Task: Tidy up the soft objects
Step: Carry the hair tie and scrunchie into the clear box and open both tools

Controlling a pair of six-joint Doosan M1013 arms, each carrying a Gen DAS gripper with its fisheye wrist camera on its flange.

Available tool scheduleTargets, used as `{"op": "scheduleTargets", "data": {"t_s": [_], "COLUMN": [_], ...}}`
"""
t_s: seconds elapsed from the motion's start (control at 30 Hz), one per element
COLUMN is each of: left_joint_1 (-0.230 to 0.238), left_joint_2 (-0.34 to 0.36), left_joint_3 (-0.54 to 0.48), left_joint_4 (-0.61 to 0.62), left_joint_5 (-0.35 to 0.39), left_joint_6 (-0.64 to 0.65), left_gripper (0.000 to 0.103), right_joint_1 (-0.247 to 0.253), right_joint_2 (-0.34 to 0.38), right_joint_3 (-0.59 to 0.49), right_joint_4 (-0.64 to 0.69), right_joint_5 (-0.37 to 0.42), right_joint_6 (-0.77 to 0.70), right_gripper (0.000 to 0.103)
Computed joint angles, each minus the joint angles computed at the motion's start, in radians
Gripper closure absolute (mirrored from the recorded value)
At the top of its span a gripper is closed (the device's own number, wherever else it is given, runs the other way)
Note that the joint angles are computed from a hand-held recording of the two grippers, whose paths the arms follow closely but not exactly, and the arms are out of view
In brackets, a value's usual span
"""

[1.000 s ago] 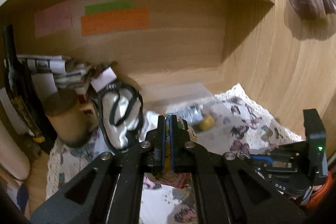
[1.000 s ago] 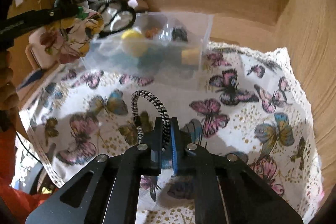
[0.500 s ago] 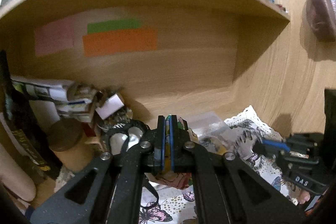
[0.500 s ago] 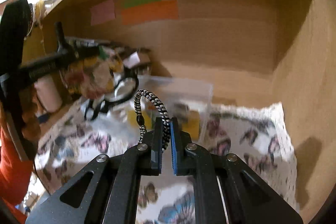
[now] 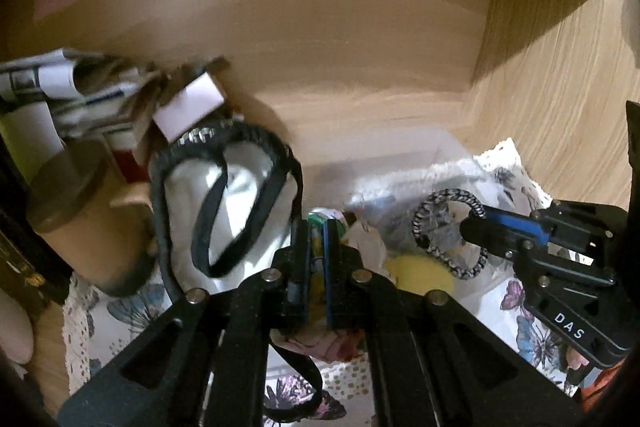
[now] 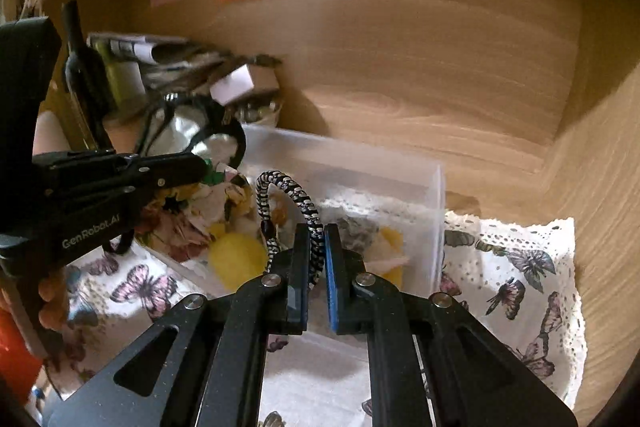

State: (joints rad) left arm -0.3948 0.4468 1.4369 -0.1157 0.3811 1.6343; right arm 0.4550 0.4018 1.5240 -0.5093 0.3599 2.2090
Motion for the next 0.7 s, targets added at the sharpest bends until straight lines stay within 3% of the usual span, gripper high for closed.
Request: {"op": "scheduleTargets", "data": {"t_s": [0.1, 0.17, 0.23, 0.3, 0.47, 0.57, 0.7], "left_joint_1": [0.001, 0.003, 0.005, 0.005, 0.0, -0.003, -0.01], "left_joint_2": [-0.006, -0.016, -0.03, -0.047, -0.1, -0.135, -0.181], "left_joint_3": [0.006, 0.016, 0.032, 0.051, 0.104, 0.137, 0.181], "left_joint_4": [-0.016, -0.04, -0.068, -0.091, -0.096, -0.109, -0.047], "left_joint_5": [0.01, 0.004, -0.009, -0.035, -0.115, -0.165, -0.233], "left_joint_6": [0.012, 0.029, 0.047, 0.062, 0.077, 0.087, 0.023], "left_gripper": [0.092, 0.084, 0.07, 0.06, 0.057, 0.054, 0.051], "right_joint_1": [-0.001, -0.003, 0.003, 0.004, 0.012, 0.021, 0.037], "right_joint_2": [-0.001, -0.008, -0.015, -0.026, -0.06, -0.09, -0.129], "right_joint_3": [0.002, 0.012, 0.023, 0.034, 0.066, 0.093, 0.129], "right_joint_4": [0.027, 0.014, -0.057, -0.079, -0.202, -0.341, -0.647], "right_joint_5": [0.005, -0.003, -0.012, -0.027, -0.067, -0.098, -0.128], "right_joint_6": [-0.03, -0.014, 0.055, 0.076, 0.193, 0.322, 0.621], "right_gripper": [0.086, 0.067, 0.062, 0.061, 0.059, 0.057, 0.051]}}
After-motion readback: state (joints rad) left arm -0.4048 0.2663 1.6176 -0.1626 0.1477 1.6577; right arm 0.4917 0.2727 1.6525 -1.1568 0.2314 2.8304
